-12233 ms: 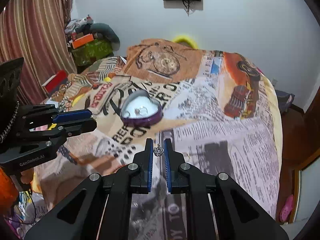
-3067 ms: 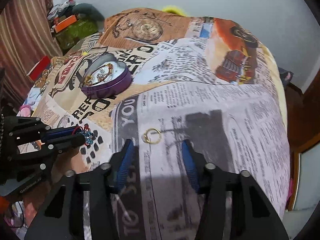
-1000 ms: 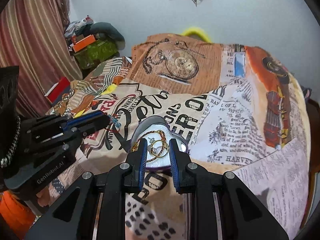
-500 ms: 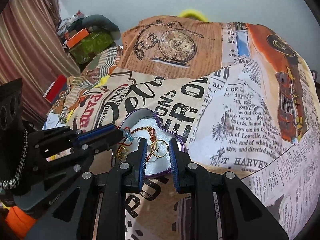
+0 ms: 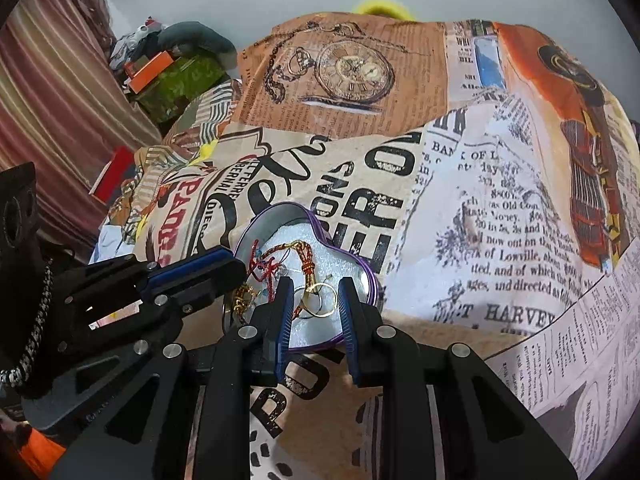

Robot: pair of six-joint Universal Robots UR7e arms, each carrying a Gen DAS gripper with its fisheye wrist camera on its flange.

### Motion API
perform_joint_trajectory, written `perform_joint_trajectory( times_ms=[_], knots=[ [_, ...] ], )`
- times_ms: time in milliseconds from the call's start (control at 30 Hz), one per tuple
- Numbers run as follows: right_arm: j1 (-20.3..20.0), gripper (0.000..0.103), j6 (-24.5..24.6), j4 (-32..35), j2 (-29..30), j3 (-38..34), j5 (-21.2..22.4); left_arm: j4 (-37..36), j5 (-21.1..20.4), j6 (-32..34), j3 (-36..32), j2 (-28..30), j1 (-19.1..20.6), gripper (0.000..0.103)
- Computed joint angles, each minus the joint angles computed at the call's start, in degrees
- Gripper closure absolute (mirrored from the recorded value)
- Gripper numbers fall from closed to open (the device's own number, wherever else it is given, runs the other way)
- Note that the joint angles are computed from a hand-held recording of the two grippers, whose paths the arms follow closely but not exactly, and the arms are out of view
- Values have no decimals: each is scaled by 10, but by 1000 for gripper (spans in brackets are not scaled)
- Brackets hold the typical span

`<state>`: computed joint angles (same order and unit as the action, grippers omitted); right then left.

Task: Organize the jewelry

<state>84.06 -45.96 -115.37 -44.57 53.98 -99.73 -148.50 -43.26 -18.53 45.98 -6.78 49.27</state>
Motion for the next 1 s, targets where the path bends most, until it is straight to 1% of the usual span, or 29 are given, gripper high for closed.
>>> perform_joint_trajectory(
  times_ms=[67, 167, 300, 333, 400, 567, 633, 667, 700, 800, 833, 900, 933, 967, 1000],
  knots=[
    [1, 80, 1, 1, -1, 1, -3, -1, 2, -5, 8, -5, -1, 96],
    [1, 79, -2, -13, -14, 18, -3, -5, 9, -11, 22, -14, -5, 96],
    [4, 79, -16, -58, -46, 61, 5, -17, 21, -15, 46, -30, -15, 96],
    [4, 79, -20, -83, -61, 83, 10, -17, 30, -17, 54, -35, -20, 95],
    [4, 79, -24, -94, -83, 104, 28, -22, 47, -22, 70, -45, -28, 93],
    [4, 79, -36, -132, -145, 165, 72, -63, 57, -32, 123, -79, -49, 93],
    [5, 79, -54, -170, -180, 206, 93, -86, 79, -27, 141, -89, -62, 93],
    [7, 79, -59, -190, -195, 224, 101, -100, 98, -23, 150, -93, -72, 93],
    [7, 79, -66, -207, -211, 243, 112, -116, 115, -16, 160, -97, -82, 93],
    [6, 79, -86, -253, -255, 292, 145, -171, 143, 16, 181, -105, -107, 92],
    [4, 79, -95, -275, -277, 317, 167, -199, 155, 34, 191, -108, -118, 92],
    [2, 79, -104, -299, -302, 343, 194, -259, 183, 81, 206, -107, -143, 92],
    [-1, 79, -109, -319, -322, 365, 215, -288, 195, 106, 210, -105, -153, 92],
    [-1, 79, -112, -332, -329, 375, 226, -321, 207, 133, 213, -102, -164, 90],
    [-4, 79, -117, -354, -347, 396, 246, -363, 216, 165, 217, -98, -176, 85]
  ],
)
